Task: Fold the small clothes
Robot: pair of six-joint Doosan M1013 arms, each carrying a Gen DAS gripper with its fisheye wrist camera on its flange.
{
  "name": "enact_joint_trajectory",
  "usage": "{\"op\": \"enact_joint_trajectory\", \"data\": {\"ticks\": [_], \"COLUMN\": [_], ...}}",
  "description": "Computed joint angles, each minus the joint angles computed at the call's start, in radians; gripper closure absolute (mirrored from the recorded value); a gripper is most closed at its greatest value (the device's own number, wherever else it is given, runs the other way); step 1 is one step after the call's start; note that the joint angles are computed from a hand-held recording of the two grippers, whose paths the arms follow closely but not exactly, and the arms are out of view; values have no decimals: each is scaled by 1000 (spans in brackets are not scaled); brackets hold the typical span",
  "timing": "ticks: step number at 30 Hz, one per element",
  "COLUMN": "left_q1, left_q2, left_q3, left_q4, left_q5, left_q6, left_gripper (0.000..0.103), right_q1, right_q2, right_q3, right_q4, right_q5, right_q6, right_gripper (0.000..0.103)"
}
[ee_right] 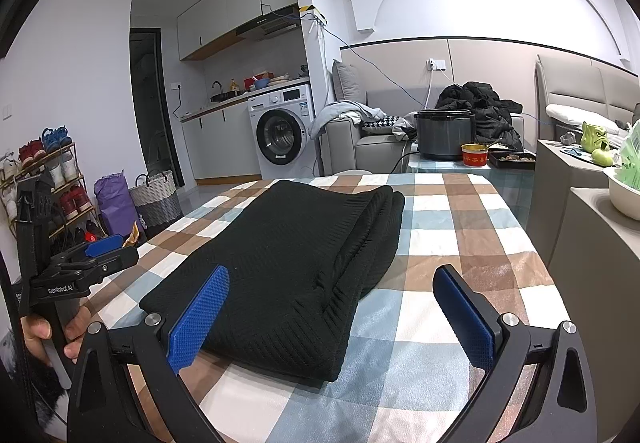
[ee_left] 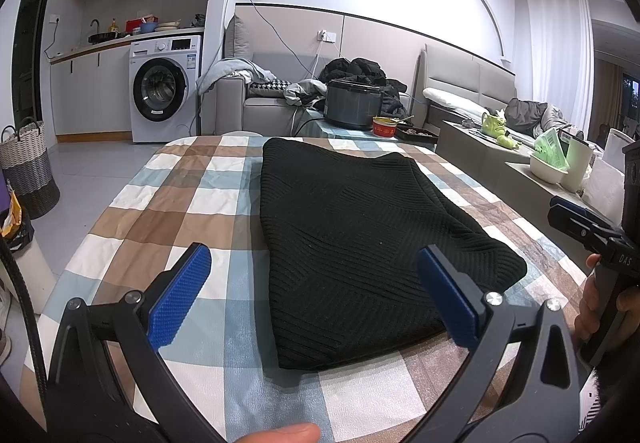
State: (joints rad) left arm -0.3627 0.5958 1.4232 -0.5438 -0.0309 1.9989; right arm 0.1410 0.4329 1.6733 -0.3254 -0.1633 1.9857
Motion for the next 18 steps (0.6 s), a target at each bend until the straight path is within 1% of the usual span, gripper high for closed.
{"op": "enact_joint_trajectory", "data": {"ticks": [9, 15, 18], "left_q1": [-1, 0, -1], "left_q2": [0, -1, -1], "left_q3": [0, 1, 2], "left_q4": [1, 56, 61], "left_q5": [-1, -1, -3], "left_q6": [-1, -55, -59], "left_gripper": [1, 1, 1], "right_q1": [-1, 0, 0], "right_q2": [0, 0, 0], "right_q3": [0, -1, 0], "right_q4": [-7, -5, -2], "right_q5": [0, 1, 1], "right_q6": [6, 4, 2], "right_gripper": [0, 0, 0]}}
